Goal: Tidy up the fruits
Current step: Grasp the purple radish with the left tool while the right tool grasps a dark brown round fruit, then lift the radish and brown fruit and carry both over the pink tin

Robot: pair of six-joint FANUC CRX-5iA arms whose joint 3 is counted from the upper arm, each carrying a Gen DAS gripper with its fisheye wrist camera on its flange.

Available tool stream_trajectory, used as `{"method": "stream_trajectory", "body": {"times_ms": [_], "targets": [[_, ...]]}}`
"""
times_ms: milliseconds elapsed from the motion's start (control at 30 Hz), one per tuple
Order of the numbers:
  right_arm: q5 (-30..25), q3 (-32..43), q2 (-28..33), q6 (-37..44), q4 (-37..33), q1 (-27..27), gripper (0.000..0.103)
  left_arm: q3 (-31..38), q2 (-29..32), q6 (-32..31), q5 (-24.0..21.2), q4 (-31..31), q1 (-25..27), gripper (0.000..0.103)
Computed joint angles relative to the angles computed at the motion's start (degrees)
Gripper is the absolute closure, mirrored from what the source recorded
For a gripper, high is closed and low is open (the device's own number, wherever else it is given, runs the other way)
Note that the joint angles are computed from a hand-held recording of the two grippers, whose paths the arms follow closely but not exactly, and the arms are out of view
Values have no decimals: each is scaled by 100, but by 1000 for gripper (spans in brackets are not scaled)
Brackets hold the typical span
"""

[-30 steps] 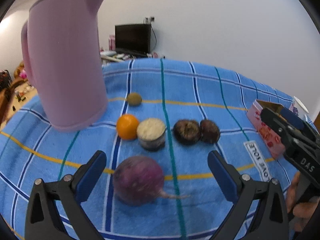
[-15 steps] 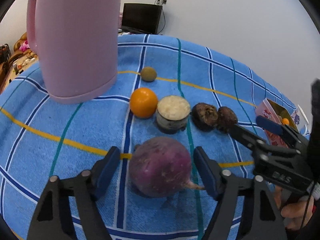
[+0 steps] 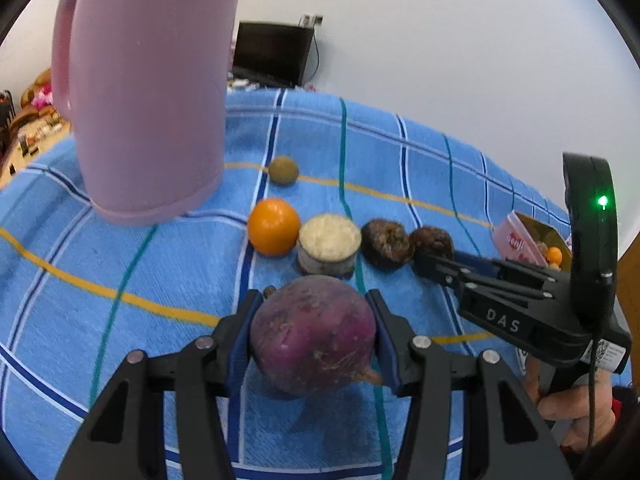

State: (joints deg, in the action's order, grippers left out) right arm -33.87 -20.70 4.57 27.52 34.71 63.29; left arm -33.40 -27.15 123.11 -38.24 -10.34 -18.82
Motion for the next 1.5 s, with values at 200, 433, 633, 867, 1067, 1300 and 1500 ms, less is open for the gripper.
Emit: {"method": "stream_trajectory", "body": {"times_ms": [200, 433, 633, 867, 1067, 1300, 1500], "targets": [[1002, -999, -611, -1674, 1377, -226, 72, 187, -180, 1245, 42, -1200, -466, 49], [1222, -1861, -1174, -3714, 3748, -436, 72, 474, -144, 2687, -260, -2669, -1240, 49], [926, -2092, -1389, -4013, 4285, -338, 72, 620, -59, 3400, -578, -3337, -1688, 49], [440, -2248, -1495, -4180, 4568, -172, 72, 975, 272, 4203, -1451, -4260, -2555, 49], [134, -2445, -1734, -4273, 4701, -95, 72, 1151, 486, 4358, -1675, -4412, -2854, 49], [-111, -2637, -1960, -4400, 4838, -91, 72, 1426, 832, 4475, -1969, -4608, -3222, 49], [-403, -2727, -2068, -4406, 4852, -60, 72, 1557, 992, 4491, -2046, -4621, -3338, 49]]}}
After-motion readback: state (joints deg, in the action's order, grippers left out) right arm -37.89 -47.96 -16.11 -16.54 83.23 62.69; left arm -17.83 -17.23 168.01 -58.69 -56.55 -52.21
